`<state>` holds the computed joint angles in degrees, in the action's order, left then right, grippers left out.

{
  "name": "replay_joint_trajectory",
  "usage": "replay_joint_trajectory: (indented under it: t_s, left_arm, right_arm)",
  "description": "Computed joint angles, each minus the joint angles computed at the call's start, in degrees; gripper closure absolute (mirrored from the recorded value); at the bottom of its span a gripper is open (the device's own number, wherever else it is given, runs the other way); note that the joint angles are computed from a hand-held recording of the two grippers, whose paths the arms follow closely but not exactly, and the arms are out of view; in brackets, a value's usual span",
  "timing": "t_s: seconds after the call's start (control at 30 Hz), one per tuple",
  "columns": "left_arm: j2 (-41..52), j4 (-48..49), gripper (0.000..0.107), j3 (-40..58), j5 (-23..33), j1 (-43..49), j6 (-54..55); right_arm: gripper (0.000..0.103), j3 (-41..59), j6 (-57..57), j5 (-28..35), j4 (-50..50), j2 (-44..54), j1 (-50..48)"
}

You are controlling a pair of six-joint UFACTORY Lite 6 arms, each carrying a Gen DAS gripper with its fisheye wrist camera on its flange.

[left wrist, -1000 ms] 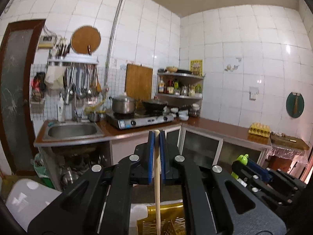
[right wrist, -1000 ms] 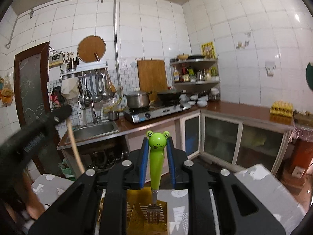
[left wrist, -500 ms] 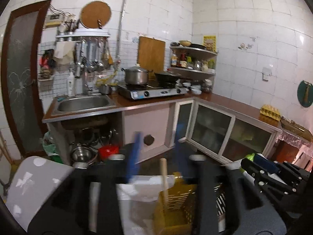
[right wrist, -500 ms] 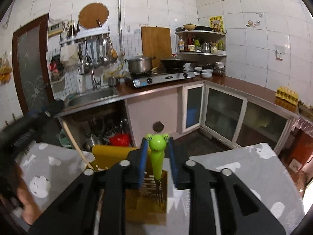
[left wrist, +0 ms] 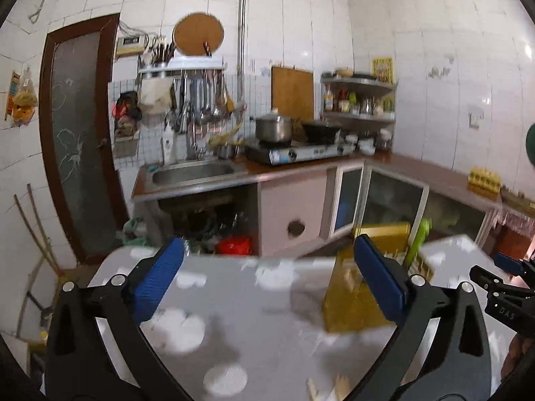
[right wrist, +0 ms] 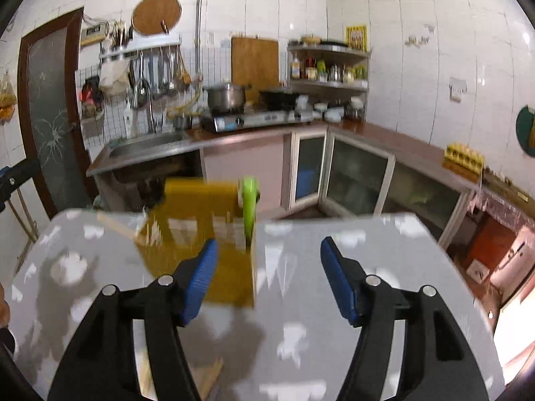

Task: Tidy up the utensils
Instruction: 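Grasp another chopstick with the left tool while the right tool grasps the spoon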

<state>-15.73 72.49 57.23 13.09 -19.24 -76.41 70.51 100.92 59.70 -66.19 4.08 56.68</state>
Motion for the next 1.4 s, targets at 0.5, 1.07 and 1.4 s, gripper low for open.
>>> replay_joint_trajectory:
  t_s: [0.5, 1.07, 1.4]
  left_arm:
    - [1.32, 13.48, 0.009, -21.27, -3.17, 1.37, -16.12]
    - [10.91, 14.43, 0.009, -19.52, -1.16, -0.76, -19.41]
    - [12.45, 15.9, 0.009, -19.38, -1.92, -1.52, -21.27]
  right_arm:
    - [0.04, -13.26, 17.81, -10.5, 5.2, 8.4, 4.75]
    - [0.049, -5.7, 14.22, -11.81, 10.87, 16.88, 6.13]
    - [0.067, -4.07, 13.76, -13.99, 12.98, 18.33, 4.98]
